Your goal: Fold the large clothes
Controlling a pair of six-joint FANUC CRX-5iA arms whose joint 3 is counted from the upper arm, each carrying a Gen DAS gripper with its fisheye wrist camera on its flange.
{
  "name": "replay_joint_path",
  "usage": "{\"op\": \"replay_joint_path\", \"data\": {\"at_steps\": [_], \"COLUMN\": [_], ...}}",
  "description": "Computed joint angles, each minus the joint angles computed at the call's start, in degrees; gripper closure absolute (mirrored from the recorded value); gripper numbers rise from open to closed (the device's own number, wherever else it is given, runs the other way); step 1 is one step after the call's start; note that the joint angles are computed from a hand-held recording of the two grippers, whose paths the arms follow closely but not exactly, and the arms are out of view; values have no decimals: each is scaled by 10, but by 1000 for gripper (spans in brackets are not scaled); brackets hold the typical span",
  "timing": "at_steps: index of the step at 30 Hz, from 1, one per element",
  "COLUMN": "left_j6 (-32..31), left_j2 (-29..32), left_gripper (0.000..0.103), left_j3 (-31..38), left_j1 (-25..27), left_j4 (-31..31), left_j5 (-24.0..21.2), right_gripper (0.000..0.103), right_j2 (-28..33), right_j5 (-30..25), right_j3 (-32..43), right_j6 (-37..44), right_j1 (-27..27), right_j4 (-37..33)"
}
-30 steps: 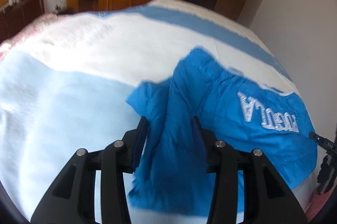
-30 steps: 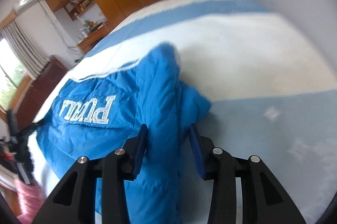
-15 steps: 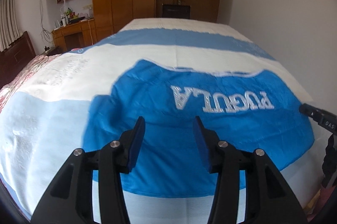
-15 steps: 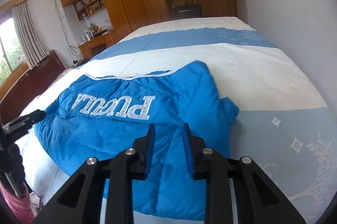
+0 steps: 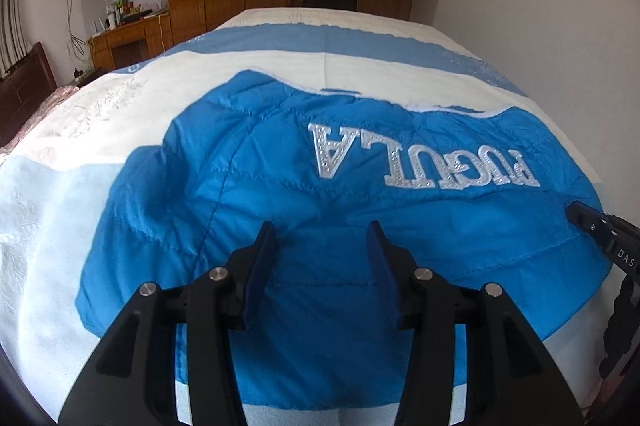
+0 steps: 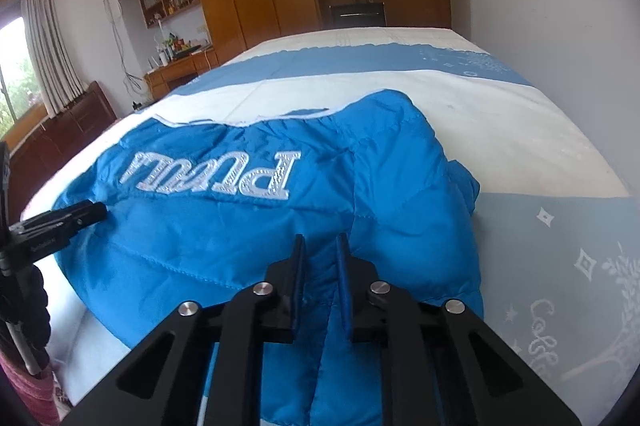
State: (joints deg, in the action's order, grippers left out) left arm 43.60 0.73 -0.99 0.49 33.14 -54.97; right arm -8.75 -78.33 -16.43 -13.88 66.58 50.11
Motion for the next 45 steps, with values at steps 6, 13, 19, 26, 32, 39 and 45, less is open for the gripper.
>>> {"op": "replay_joint_path", "data": {"at_steps": [6,13,19,26,32,39,45], "left_j6": [-3,-8,-19,-12,-7,18,42], "left_j2": [-3,-6,-11,-15,-15,-55,-82], "left_gripper": [56,56,56,56,55,44,33], "left_j3": [-11,-23,-36,-35,-30,-44,-54], "left_j1": [-7,-14,-18,-15,-5,17,56], "left_j4": [-10,-16,-17,-19,-6,-27,-34], "left_j5": [18,38,55,49,30,41,31], "right_gripper": [88,88,89,89,89,89,89], "right_j2": [19,16,20,18,19,19,11], "right_j5": [-8,1,3,2,1,1,7], "right_j3": [6,-3,-3,-7,-7,-7,-15], "right_j6": [18,16,24,21,21,19,9], "right_j1": [-2,-6,-10,-7,-8,-7,-5], "right_j4": [-5,-6,-7,-6,-4,-1,4]}}
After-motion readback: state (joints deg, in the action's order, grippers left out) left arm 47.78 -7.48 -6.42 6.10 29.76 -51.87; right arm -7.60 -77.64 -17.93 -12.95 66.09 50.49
